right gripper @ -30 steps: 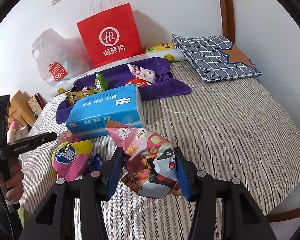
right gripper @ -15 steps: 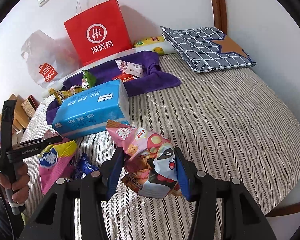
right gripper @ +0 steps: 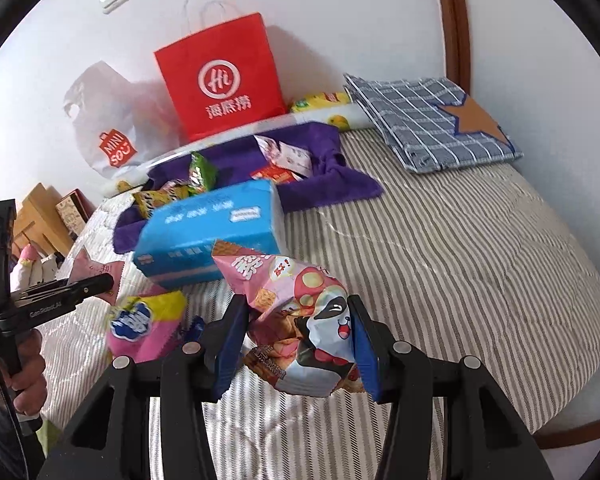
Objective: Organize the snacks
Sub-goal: 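Carry the peach candy and panda bag over the purple towel with both grippers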
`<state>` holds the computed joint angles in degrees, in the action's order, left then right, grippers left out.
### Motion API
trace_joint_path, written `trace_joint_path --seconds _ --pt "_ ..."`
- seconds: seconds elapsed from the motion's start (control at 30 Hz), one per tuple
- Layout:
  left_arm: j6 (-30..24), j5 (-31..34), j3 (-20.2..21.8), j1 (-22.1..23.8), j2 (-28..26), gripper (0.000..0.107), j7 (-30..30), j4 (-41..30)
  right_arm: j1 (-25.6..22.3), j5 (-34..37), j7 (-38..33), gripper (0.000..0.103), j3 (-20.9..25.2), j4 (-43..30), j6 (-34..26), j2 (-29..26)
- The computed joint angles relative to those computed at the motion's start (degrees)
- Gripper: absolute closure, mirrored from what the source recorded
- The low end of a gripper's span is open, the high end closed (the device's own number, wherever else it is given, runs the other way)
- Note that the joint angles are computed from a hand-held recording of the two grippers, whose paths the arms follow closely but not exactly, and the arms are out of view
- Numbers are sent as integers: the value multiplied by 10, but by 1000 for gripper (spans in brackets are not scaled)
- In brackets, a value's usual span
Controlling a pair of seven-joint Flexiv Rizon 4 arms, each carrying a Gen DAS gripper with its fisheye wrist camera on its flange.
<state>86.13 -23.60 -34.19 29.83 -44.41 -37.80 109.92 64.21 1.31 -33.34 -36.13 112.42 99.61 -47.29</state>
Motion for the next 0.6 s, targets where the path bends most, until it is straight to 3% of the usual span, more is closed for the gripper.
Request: trace_joint_path --seconds 0.3,0.6 --pt "7 -1 -81 57 25 79 0 38 18 -16 -16 56 -38 -26 -12 4" --pt "-7 -4 -100 48 30 79 -11 18 -4 -45 -29 56 -47 -68 -24 0"
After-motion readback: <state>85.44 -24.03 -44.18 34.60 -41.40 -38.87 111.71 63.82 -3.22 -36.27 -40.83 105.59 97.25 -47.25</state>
